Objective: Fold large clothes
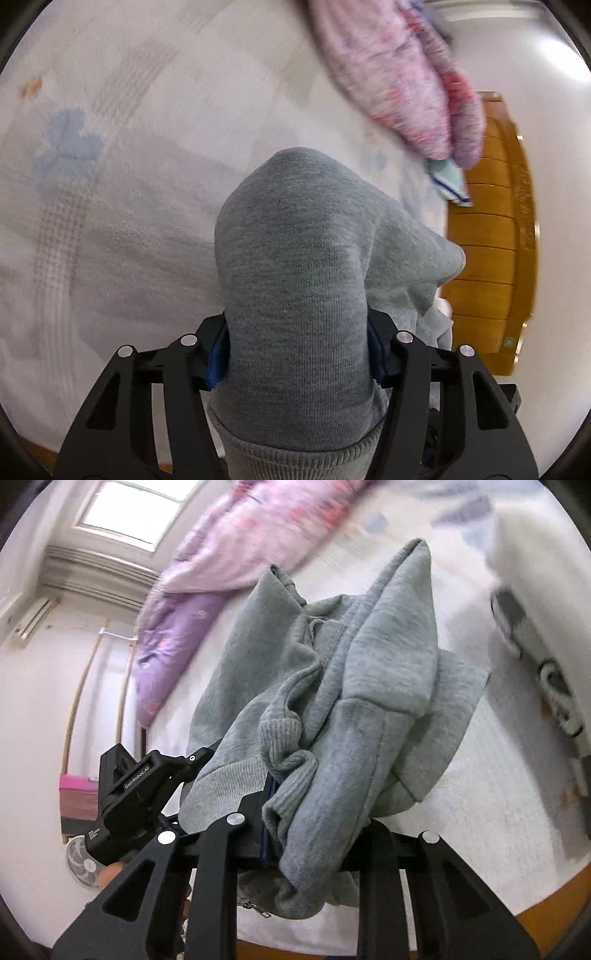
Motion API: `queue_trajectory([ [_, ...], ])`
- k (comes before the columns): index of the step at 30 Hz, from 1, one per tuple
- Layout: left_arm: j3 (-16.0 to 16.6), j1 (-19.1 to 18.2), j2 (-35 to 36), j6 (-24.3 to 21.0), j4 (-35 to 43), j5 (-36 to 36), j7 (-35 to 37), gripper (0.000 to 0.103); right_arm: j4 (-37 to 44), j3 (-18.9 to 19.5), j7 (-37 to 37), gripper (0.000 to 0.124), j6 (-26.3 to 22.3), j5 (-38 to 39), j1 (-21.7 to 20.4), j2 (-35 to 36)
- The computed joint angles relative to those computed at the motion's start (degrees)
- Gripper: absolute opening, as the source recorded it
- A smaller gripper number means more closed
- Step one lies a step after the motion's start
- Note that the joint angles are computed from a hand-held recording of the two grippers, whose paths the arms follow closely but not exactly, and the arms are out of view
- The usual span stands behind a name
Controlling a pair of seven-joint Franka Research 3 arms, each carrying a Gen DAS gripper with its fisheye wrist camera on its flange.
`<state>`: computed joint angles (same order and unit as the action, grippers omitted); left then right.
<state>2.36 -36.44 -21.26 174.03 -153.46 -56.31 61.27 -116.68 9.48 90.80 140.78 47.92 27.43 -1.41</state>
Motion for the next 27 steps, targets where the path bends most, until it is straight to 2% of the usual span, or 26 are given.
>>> queue_trajectory([
  [1, -3.48, 3.58, -2.39, -0.94, -0.26, 4.31, -4.30, 0.057, 0.27, 0.04, 1.15, 0.020, -0.12, -0.88, 0.02, -1.45],
  [4, -9.46, 10.14, -6.28, -3.62, 1.17, 14.87, -13.67, 0.057, -0.18, -0.94, 0.11, 0.020, -0.79, -0.94, -0.44, -4.64],
  [6, -13.05, 13.72, -6.76, -5.50, 4.20, 21.17, -18.54, 0.057, 0.01, -2.00, -0.30, 0.020, -2.35, -1.47, -1.12, -6.81],
  [8, -15.44, 15.67, -5.48, -6.39, 7.41, 25.90, -22.29, 0.057, 0.04, -3.40, -1.81, 0.020, -4.39, -2.52, -2.28, -8.60],
  [12, -20.53, 19.20, 2.61, -5.60, 17.45, 35.90, -29.60, 0.058, 1.14, -5.94, -6.03, 0.020, -6.74, -2.71, -4.95, -9.03],
  [13, -22.70, 20.89, 5.77, -5.43, 20.93, 39.73, -32.86, 0.058, 1.64, -7.47, -8.39, 0.020, -8.35, -1.97, -6.11, -8.86],
  [15, -27.87, 25.03, 12.84, -5.89, 28.76, 50.70, -41.37, 0.058, 2.19, -9.21, -11.86, 0.020, -10.35, -0.66, -8.20, -8.00],
  [16, -29.30, 26.00, 15.24, -6.25, 31.39, 55.68, -45.60, 0.058, 3.07, -10.38, -13.77, 0.021, -12.44, -0.16, -9.60, -7.23],
  [17, -31.03, 27.03, 19.34, -7.27, 35.90, 63.66, -52.29, 0.058, 3.76, -11.51, -16.23, 0.021, -14.52, 0.12, -11.18, -6.63],
  [19, -30.36, 24.55, 26.64, -9.15, 43.70, 75.28, -62.03, 0.058, 4.66, -13.16, -20.81, 0.021, -17.90, 0.43, -14.33, -5.74],
  [21, -27.49, 19.58, 33.76, -11.57, 51.93, 82.36, -67.85, 0.058, 5.88, -14.14, -24.39, 0.021, -20.47, 1.60, -16.95, -3.81],
  [24, -23.04, 12.80, 42.60, -16.05, 62.75, 85.79, -69.43, 0.058, 7.30, -14.36, -27.57, 0.021, -23.08, 2.54, -20.50, -0.48],
  [27, -22.73, 11.02, 48.80, -18.37, 68.14, 82.76, -65.98, 0.060, 6.37, -13.78, -27.25, 0.022, -23.58, -0.94, -22.92, 1.27],
])
